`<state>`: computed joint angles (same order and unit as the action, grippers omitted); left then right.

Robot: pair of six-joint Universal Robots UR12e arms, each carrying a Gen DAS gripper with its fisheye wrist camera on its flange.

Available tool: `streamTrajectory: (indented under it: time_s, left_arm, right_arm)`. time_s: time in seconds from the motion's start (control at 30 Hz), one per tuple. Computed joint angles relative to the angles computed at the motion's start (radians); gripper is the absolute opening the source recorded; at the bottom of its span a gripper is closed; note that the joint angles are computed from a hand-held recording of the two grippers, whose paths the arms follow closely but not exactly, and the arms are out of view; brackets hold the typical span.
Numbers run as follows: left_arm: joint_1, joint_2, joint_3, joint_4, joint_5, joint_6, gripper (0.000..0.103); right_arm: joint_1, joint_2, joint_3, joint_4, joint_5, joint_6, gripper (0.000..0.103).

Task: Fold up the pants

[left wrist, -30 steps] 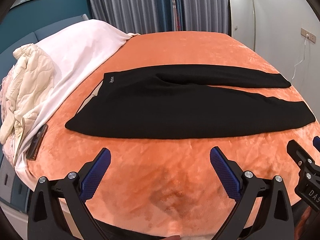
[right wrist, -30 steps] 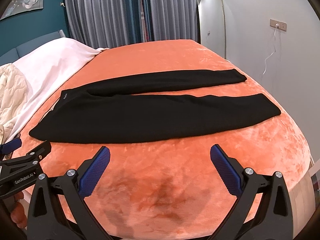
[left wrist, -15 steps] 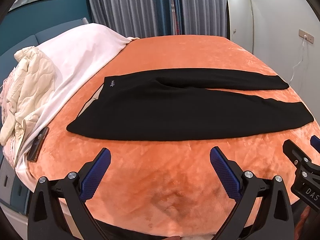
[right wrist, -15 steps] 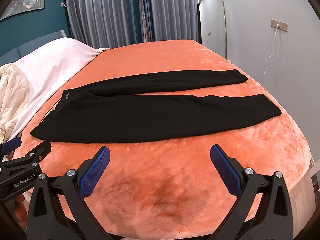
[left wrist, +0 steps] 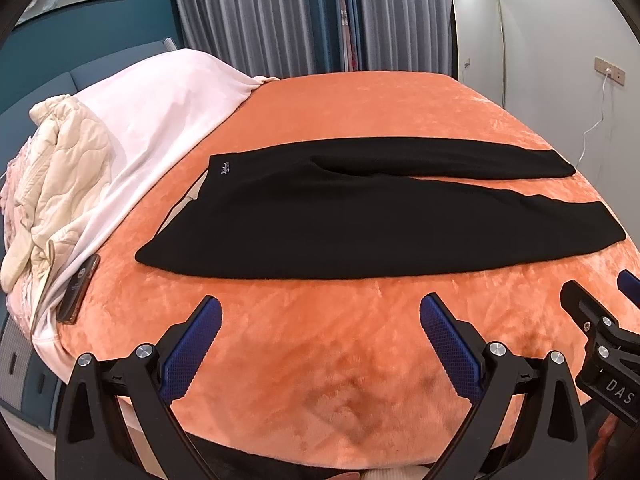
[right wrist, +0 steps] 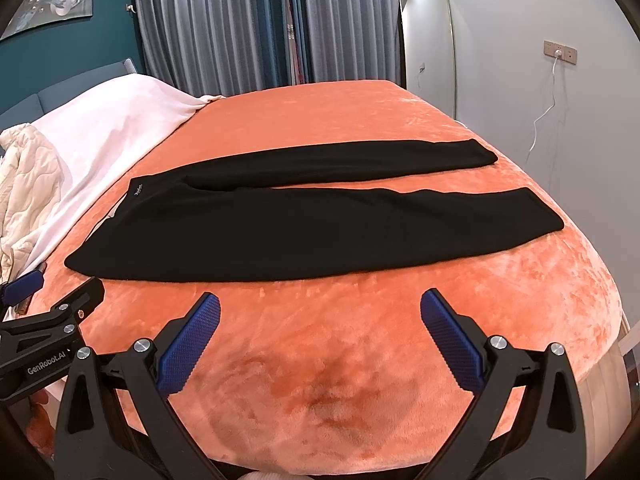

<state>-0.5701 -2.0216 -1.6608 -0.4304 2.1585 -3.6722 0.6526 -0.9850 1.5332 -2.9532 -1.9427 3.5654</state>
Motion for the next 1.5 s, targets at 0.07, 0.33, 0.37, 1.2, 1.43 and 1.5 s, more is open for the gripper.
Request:
streamTrajectory:
  time_s: [0.07, 0.33, 0.37, 1.2, 1.43, 1.5]
  left_arm:
    - [-0.002, -0.002, 0.001, 0.000, 0.004, 0.004, 0.098]
    - [0.001, -0.005, 0.004, -0.011, 0.000, 0.000, 0.098]
    - [0.001, -0.006, 0.005, -0.014, 0.001, -0.001, 0.098]
    - [0.136, -0.063, 0.094, -0.106, -0.204, -0.033, 0.096]
    - [0.295, -0.137, 0.243, -0.240, -0.159, 0.003, 0.097]
    - [0.341, -0.175, 0.314, -0.314, -0.169, -0.018, 0.097]
  right_arm:
    - [0.000, 0.000, 0.001, 0.003, 0.003, 0.005, 0.098]
    - [-0.003, 0.005, -0.004, 0.009, 0.014, 0.003, 0.098]
    - [-0.003, 0.006, -0.006, 0.011, 0.015, 0.002, 0.098]
    - [-0.097, 0.079, -0.104, 0.118, 0.079, -0.021, 0.098]
    - [-0.241, 0.108, -0.195, 0.189, 0.083, -0.060, 0.098]
    - [-0.283, 0.133, -0.251, 0.228, 0.085, -0.069, 0.098]
